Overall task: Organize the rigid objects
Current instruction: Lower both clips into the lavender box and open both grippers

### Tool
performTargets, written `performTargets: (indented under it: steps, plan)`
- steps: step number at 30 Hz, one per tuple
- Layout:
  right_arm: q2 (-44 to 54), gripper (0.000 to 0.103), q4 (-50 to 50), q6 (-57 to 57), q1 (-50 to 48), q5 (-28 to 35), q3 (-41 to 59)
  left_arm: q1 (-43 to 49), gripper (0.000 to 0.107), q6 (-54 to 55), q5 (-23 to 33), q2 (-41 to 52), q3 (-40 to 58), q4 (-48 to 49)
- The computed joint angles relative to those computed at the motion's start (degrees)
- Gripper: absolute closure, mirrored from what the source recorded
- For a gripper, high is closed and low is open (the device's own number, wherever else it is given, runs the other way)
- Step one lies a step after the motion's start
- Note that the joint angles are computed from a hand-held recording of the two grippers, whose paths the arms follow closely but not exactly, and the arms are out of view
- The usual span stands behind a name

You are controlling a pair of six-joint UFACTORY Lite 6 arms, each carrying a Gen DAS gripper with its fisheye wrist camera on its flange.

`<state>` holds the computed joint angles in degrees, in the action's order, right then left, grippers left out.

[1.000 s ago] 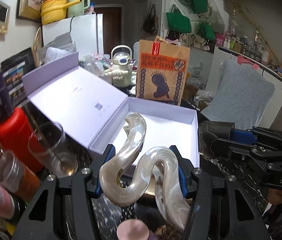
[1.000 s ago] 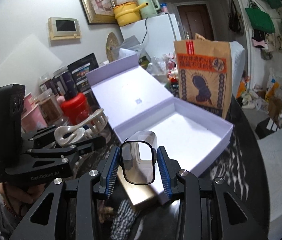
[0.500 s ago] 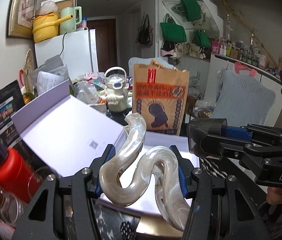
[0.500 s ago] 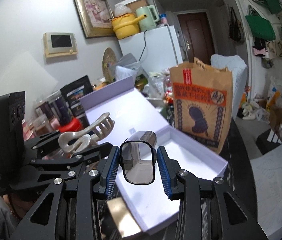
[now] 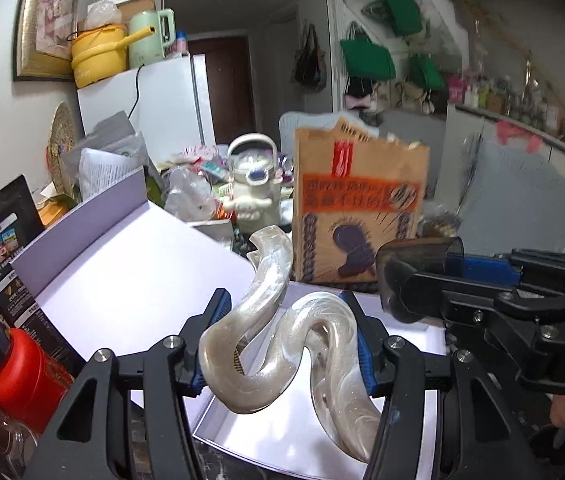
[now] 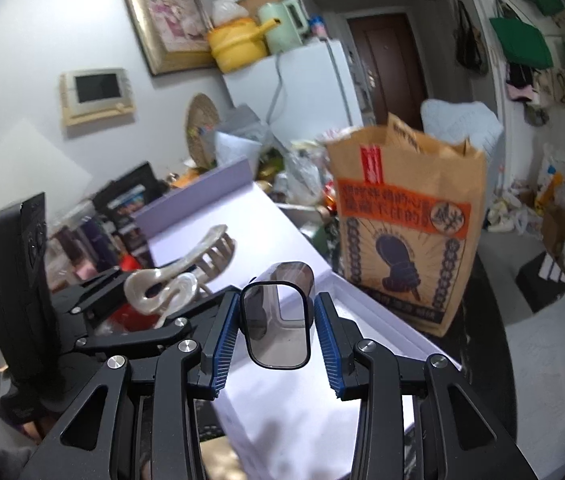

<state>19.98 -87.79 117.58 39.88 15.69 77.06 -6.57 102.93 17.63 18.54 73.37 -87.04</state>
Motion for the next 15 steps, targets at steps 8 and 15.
performTargets:
  steps: [8, 15]
  plan:
    - [10.29, 0.065, 20.01, -18.68, -3.57, -0.4, 10.4, -0.07, 0.052, -16.38, 2.13, 10.4, 9.53, 16.82]
    - [20.51, 0.065, 46.25, -44.82, -6.63, -0.22, 20.53, -1.05, 0.052, -28.96, 2.68, 18.48, 16.73, 28.86]
